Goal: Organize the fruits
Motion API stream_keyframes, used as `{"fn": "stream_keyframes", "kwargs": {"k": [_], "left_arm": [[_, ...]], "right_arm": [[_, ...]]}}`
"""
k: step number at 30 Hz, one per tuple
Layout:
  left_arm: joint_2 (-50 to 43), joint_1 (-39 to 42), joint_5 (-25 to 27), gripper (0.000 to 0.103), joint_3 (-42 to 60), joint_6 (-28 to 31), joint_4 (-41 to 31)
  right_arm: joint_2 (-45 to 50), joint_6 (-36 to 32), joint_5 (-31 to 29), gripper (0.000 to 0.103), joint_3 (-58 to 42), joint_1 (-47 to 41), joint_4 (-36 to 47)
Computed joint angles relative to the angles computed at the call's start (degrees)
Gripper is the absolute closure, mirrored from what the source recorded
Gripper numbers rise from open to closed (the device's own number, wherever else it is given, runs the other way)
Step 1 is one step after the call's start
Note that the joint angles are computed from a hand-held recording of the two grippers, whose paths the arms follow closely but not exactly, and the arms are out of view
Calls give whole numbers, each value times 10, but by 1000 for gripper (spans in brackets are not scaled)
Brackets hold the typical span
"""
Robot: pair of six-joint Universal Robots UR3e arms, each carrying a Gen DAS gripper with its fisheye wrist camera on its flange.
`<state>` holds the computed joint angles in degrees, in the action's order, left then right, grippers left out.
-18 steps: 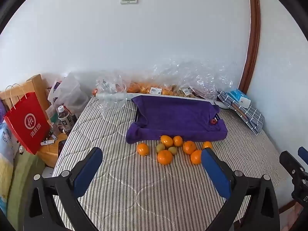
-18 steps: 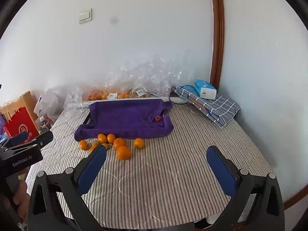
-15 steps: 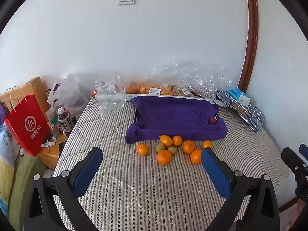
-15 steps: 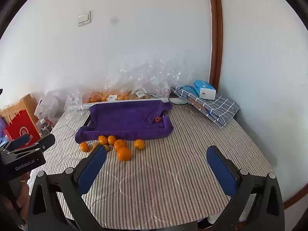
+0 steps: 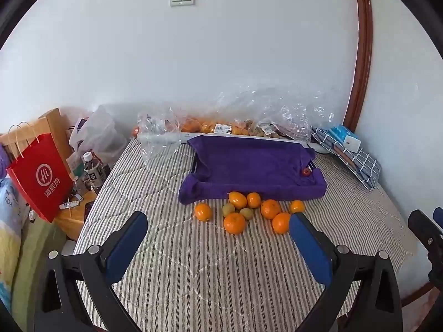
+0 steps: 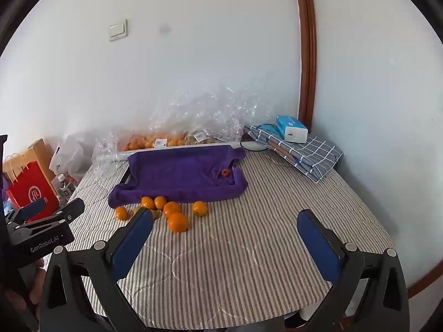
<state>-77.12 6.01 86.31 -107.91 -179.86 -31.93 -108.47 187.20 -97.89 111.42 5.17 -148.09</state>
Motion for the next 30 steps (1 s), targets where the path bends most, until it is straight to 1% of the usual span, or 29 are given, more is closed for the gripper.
{"fn": "stream_keyframes", "kwargs": {"k": [3,6,9,10,13,16,19,21,22,23,26,30], "left_arm": [[1,4,-4,0,2,-1,-1],[-3,2,-2,0,9,-1,-6],[-7,2,0,0,17,-1,-11],[-1,-7,10,0,-3,-4,5],[11,1,2,0,-19,-5,10],[13,5,-6,0,-19,-9,2],[12,-1,3,0,-17,-10,3],[-8,-13,7,0,5,-14,6],[-3,-8,15,0,2,-15,-4],[1,-4,7,0,-6,-11,6],[-3,-9,14,0,-5,-12,11],[-11,-11,11,0,2,-14,10]], "right_arm": [[-2,3,5,0,2,-2,-1],[6,10,-19,0,-1,11,-3],[-5,8,13,0,4,-5,2],[-6,9,15,0,5,-8,3],[-6,13,4,0,10,-5,-4],[-12,11,11,0,16,-10,-2],[-14,13,20,0,17,-17,2],[-11,12,14,0,17,-13,1],[-7,13,8,0,15,-9,1],[-6,14,6,0,15,-9,0],[-8,14,13,0,19,-11,-2],[-7,16,3,0,20,-3,-7]]}}
